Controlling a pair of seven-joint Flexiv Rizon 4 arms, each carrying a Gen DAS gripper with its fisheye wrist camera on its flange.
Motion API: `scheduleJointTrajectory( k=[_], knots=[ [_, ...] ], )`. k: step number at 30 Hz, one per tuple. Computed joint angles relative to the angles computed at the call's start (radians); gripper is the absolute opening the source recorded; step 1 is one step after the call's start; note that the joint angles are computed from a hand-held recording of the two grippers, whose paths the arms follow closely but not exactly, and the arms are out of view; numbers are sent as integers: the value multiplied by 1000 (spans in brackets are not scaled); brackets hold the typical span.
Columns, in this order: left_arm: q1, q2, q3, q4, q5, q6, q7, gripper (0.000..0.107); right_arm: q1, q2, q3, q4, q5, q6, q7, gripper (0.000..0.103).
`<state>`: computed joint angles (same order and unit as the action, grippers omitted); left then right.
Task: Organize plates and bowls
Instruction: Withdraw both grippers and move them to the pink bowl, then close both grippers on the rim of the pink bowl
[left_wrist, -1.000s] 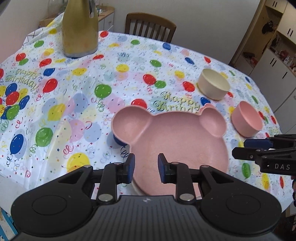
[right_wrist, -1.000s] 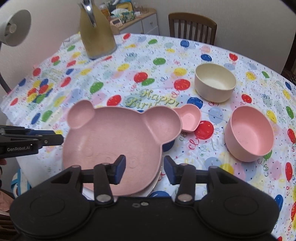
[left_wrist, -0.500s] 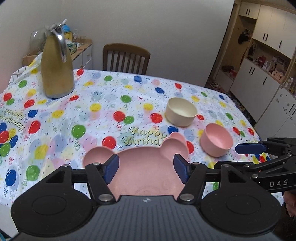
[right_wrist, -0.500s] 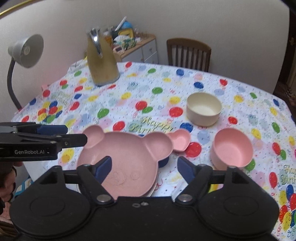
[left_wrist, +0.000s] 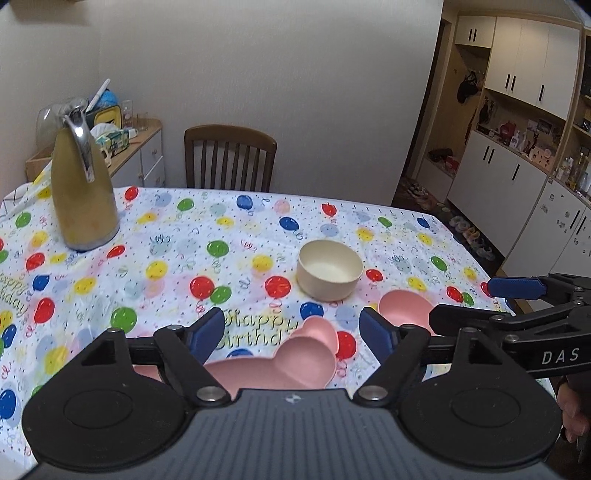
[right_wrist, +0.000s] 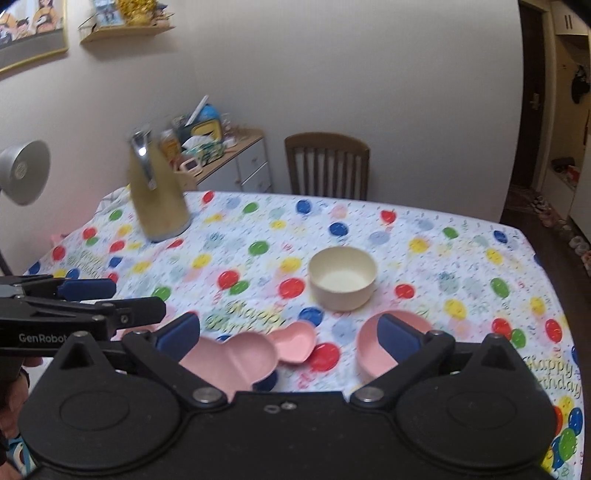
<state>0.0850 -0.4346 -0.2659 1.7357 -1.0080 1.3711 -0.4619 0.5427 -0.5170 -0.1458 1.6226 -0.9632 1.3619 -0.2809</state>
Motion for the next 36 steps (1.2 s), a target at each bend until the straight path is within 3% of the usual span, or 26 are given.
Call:
scheduleJointTrajectory(
  k=[7,13,19,23,26,29,33,36],
  knots=[
    [-80,-108,85,-142,242,-11,-255,80,-66,-52,36,-67,114,-2,-143,103],
    [-164,-229,192,-325,437,-67,-504,80,-139,-133,100,-189,297,-62,-356,103],
    [-242,-369,320,-554,592,-188,-758,80,-215,-255,196,-392,477,-194,-587,103],
    [-256,-453,360,-696,659,-282,-895,80,-238,-332,223,-523,565,-277,-698,102],
    [-256,-499,366,-779,703,-350,-965,80,-249,-373,239,-599,628,-347,-767,99],
    [-240,-501,320,-785,730,-397,-968,80,-266,-381,263,-623,695,-413,-846,97],
    [-228,-481,256,-739,780,-424,-944,80,-279,-373,273,-619,766,-506,-948,79],
    [-218,-469,213,-709,779,-467,-934,79,-288,-363,277,-605,815,-547,-990,73]
  ],
)
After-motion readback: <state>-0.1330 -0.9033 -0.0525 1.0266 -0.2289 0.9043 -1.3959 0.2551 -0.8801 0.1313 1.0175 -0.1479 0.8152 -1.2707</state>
